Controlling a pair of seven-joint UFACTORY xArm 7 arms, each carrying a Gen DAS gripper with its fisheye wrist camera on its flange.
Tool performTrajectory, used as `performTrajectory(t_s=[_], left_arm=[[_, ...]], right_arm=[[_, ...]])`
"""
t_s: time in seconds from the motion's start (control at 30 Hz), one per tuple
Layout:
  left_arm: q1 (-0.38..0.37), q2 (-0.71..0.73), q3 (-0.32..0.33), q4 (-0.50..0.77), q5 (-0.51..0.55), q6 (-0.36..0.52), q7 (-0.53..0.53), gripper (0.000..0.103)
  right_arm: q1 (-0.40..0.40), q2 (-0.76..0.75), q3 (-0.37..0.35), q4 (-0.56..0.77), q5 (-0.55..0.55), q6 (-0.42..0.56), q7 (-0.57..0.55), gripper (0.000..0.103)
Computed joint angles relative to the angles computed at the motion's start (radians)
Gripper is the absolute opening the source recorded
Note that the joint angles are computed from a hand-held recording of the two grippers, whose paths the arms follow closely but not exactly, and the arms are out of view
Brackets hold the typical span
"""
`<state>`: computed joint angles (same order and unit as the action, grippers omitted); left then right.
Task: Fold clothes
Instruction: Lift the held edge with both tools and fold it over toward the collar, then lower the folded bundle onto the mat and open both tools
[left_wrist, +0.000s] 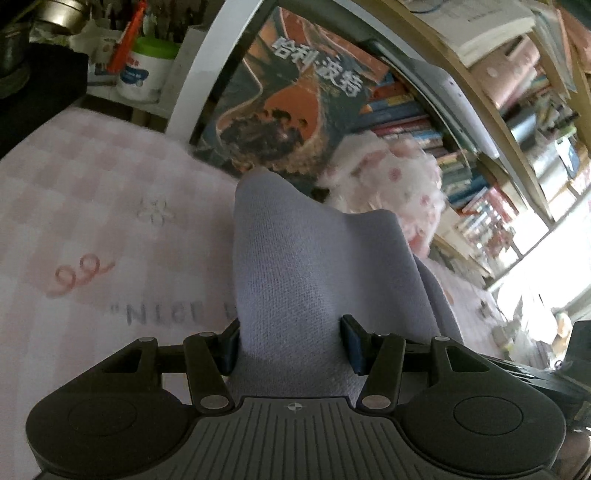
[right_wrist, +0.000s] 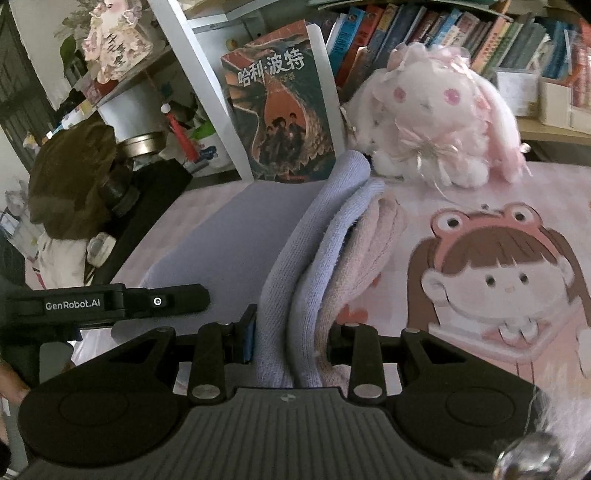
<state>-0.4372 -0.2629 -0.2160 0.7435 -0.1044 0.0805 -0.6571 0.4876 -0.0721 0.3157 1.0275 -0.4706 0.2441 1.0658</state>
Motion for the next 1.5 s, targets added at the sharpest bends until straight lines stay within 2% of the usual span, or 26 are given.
performTrajectory(t_s=[0.27,0.4,0.5,0.53,0.57,0.63,0.67,0.7,0.73,0.8,0.9,0.93,1.0,1.1,1.17,1.23,1.33,1.5], left_arm=[[0.150,0.115,-0.092,0.079,0.168,-0.084,-0.139,0.053],[0.226,0.154,-0.144,0.083,0.274,-0.154,-0.229,0.052],[0.271,0.178,-0.177,0.086,0.333,-0.149,-0.297,0.050],[0.272,0.182,-0.175,0.084,0.349,-0.144,-0.318,0.050],[0.237,0.185,-0.145,0.077,0.329,-0.150,-0.310,0.050],[0.145,0.187,-0.068,0.058,0.249,-0.177,-0.268,0.050],[0.122,0.187,-0.052,0.053,0.217,-0.181,-0.251,0.050],[0.140,0.187,-0.072,0.053,0.227,-0.177,-0.269,0.050],[0.198,0.187,-0.124,0.057,0.271,-0.170,-0.313,0.051],[0.275,0.188,-0.192,0.068,0.364,-0.157,-0.399,0.051],[0.184,0.190,-0.110,0.066,0.304,-0.155,-0.359,0.051],[0.168,0.189,-0.097,0.067,0.289,-0.147,-0.354,0.051],[0.180,0.185,-0.112,0.077,0.323,-0.123,-0.386,0.051],[0.184,0.183,-0.117,0.093,0.393,-0.087,-0.431,0.051],[0.161,0.175,-0.097,0.095,0.384,-0.065,-0.433,0.053],[0.146,0.156,-0.086,0.103,0.383,-0.019,-0.435,0.053],[0.178,0.111,-0.126,0.122,0.508,0.064,-0.512,0.055],[0.204,0.038,-0.194,0.145,0.687,0.189,-0.600,0.073]], right_arm=[[0.007,0.131,-0.070,0.118,0.066,-0.055,-0.172,0.030],[0.016,0.160,-0.104,0.120,0.101,-0.100,-0.217,0.030],[0.020,0.178,-0.122,0.108,0.134,-0.118,-0.236,0.031],[0.016,0.188,-0.120,0.112,0.164,-0.097,-0.255,0.032],[0.013,0.197,-0.118,0.115,0.195,-0.070,-0.271,0.033],[0.001,0.201,-0.115,0.088,0.265,-0.100,-0.290,0.035],[-0.015,0.198,-0.101,0.066,0.328,-0.135,-0.314,0.035],[-0.019,0.197,-0.097,0.056,0.359,-0.151,-0.328,0.035],[-0.019,0.196,-0.095,0.049,0.382,-0.162,-0.338,0.035],[-0.005,0.201,-0.111,0.058,0.378,-0.153,-0.338,0.036],[0.003,0.210,-0.118,0.081,0.379,-0.126,-0.344,0.037],[-0.001,0.211,-0.113,0.085,0.395,-0.120,-0.356,0.038],[0.004,0.210,-0.122,0.087,0.389,-0.110,-0.354,0.042],[0.048,0.200,-0.176,0.095,0.262,-0.071,-0.239,0.045],[0.064,0.197,-0.190,0.121,0.171,-0.011,-0.174,0.055],[0.074,0.196,-0.191,0.153,0.080,0.059,-0.118,0.059],[0.084,0.179,-0.175,0.191,-0.043,0.174,-0.057,0.065],[0.088,0.115,-0.126,0.181,-0.242,0.262,0.071,0.073]])
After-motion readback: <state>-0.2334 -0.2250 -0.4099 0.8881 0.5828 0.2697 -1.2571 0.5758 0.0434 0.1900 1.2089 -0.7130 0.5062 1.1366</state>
